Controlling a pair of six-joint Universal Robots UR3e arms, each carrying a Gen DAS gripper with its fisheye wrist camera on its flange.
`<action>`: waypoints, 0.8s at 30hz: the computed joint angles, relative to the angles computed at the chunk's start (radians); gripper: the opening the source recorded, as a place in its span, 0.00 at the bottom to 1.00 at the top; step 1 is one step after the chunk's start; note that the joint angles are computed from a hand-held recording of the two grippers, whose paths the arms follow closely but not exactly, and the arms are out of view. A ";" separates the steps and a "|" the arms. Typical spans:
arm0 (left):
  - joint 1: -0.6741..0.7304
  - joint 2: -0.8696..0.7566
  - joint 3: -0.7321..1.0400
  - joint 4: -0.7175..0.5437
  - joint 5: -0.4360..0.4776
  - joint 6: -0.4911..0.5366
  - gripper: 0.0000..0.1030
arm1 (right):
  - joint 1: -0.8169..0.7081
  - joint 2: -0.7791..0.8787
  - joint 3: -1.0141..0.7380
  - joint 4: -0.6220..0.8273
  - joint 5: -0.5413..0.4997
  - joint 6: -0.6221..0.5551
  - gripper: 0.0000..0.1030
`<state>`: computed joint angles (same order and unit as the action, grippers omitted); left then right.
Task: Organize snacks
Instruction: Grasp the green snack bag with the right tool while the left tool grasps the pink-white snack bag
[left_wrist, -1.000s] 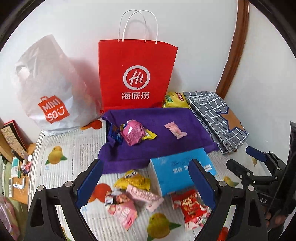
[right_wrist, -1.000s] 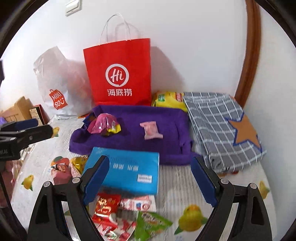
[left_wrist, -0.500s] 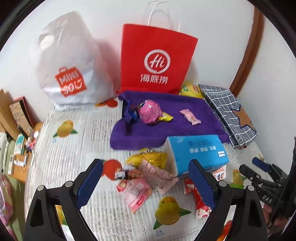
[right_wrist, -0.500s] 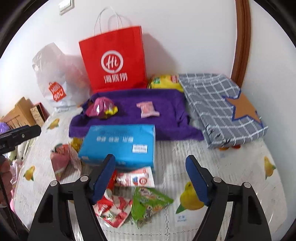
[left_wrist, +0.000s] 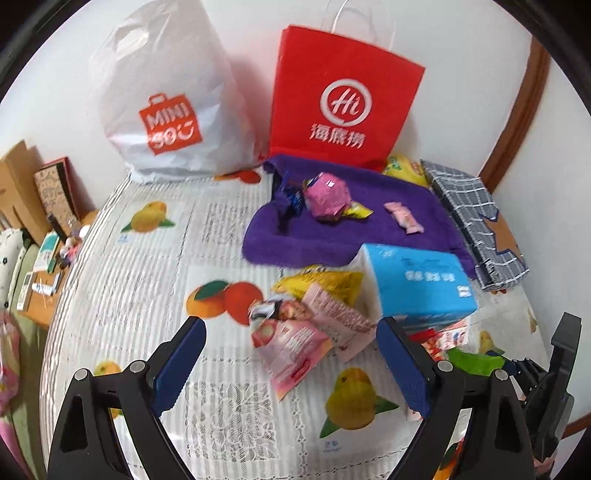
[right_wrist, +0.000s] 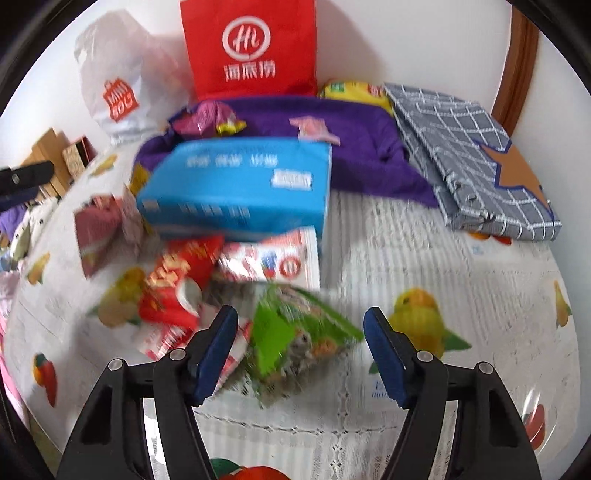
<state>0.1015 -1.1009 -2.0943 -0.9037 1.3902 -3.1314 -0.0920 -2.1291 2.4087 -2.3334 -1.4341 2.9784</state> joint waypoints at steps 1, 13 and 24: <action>-0.002 -0.001 -0.016 0.007 0.006 -0.006 0.90 | -0.009 -0.001 0.018 -0.007 0.002 -0.009 0.69; -0.124 -0.108 -0.131 0.201 0.171 -0.058 0.90 | -0.226 -0.181 0.131 0.049 0.148 -0.203 0.40; -0.176 -0.316 -0.111 0.372 0.221 -0.109 0.73 | -0.284 -0.207 0.143 0.070 0.171 -0.248 0.40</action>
